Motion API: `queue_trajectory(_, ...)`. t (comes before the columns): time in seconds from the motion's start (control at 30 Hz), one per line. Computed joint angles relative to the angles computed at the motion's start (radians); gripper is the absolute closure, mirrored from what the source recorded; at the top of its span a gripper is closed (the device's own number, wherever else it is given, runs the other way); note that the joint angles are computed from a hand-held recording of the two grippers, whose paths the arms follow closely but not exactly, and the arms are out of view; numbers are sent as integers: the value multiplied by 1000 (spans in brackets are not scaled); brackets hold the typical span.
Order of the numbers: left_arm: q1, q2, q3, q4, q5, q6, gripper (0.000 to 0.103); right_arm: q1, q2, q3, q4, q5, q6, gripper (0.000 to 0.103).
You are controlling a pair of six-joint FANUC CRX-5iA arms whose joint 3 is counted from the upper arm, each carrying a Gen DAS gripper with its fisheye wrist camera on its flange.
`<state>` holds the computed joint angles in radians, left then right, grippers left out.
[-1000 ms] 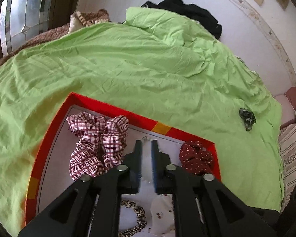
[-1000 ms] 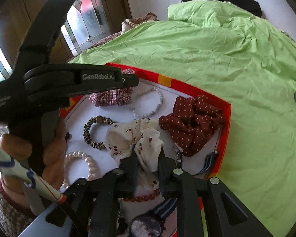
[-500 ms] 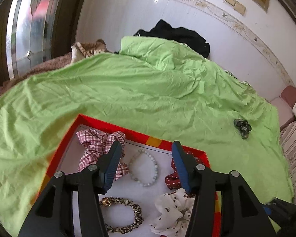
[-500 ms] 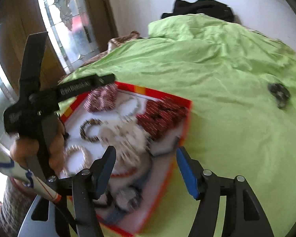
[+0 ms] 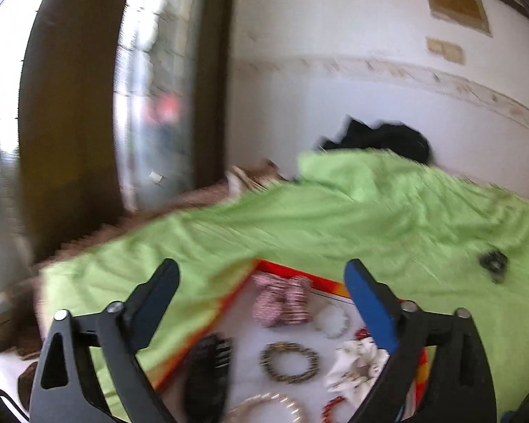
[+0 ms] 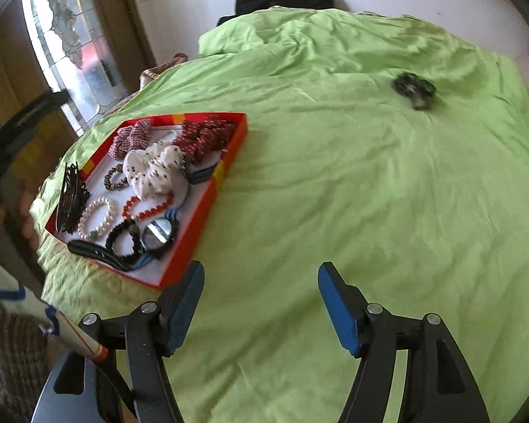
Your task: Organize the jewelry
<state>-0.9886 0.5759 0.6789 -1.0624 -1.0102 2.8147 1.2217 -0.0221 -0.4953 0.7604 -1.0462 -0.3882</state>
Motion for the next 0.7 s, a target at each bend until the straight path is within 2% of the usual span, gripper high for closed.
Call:
queue_trajectory(0.07,-47,-54,-77,-82,-44,128,0,20,0,-2,-9,-25,-20,30)
queue_trajectory(0.17,-92,-119,-158,-110,-105,187,0,44,1,-2,-15,-38,-39,30)
queue_trajectory(0.27,-127,-144,-175,-103,-179,123,0,65,4,-1,-5,-34,-57,29)
queue_trajectory(0.37,-151,-168,-183,-83,-207,23,0,86,7,-2,11,-31,-87,29)
queue_trajectory(0.43,-172,-184,-194,-75,-225,1,0,103,8,-7,29,-36,-116,27)
queue_trajectory(0.57,-167,-212,-228,2,-177,-26,0,125,9,-10,39,-44,-141,25)
queue_trajectory(0.7,-150,-176,-190,97,-186,-118,0,134,-17,-34,40,-13,-167,25)
